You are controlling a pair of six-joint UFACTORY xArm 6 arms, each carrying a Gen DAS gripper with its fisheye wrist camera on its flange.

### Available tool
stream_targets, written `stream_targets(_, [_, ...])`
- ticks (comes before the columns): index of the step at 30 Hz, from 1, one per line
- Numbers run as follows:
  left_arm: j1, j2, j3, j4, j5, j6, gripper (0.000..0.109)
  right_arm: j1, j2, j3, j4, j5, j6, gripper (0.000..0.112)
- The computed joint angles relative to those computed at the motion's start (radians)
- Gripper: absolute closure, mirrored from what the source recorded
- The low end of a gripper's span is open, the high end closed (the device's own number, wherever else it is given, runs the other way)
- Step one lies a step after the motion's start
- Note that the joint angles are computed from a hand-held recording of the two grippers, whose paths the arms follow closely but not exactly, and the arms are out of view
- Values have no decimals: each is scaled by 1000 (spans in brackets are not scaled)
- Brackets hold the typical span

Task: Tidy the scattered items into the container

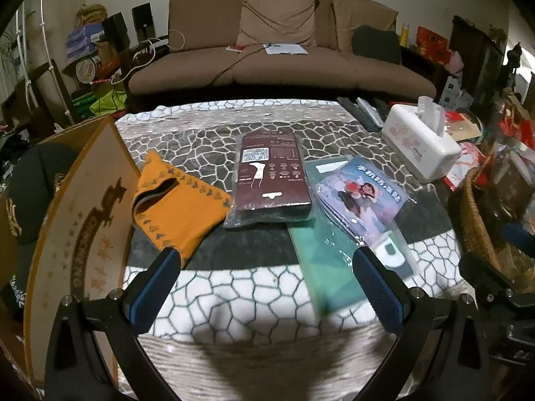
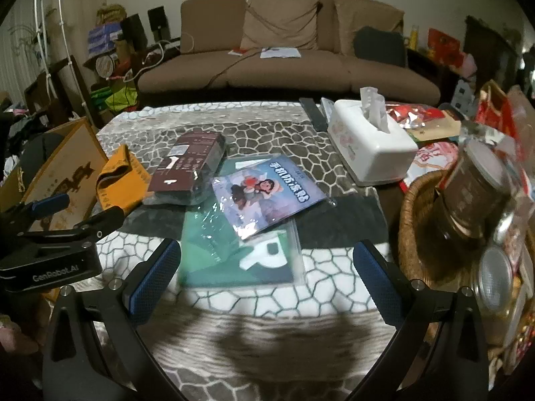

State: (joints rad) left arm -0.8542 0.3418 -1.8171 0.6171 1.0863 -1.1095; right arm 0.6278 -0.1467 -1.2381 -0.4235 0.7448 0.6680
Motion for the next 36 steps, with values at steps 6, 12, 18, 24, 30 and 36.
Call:
stream_targets(6, [26, 101, -125, -25, 9, 34, 6, -48, 75, -64, 35, -21, -87, 9])
stream_targets(12, [42, 225, -272, -71, 27, 86, 6, -110, 147, -105, 114, -53, -184, 9])
stream_targets(18, [55, 332, -379, -96, 46, 120, 6, -149, 239, -160, 136, -58, -281, 9])
stream_targets(24, [63, 405, -461, -119, 58, 137, 6, -160, 313, -208, 151, -67, -355, 9])
stream_targets(30, [75, 431, -475, -146, 46, 116, 6, -177, 355, -223, 223, -94, -435, 10])
stream_targets(36, [80, 461, -508, -160, 55, 98, 6, -188, 388, -239, 327, -109, -522, 12])
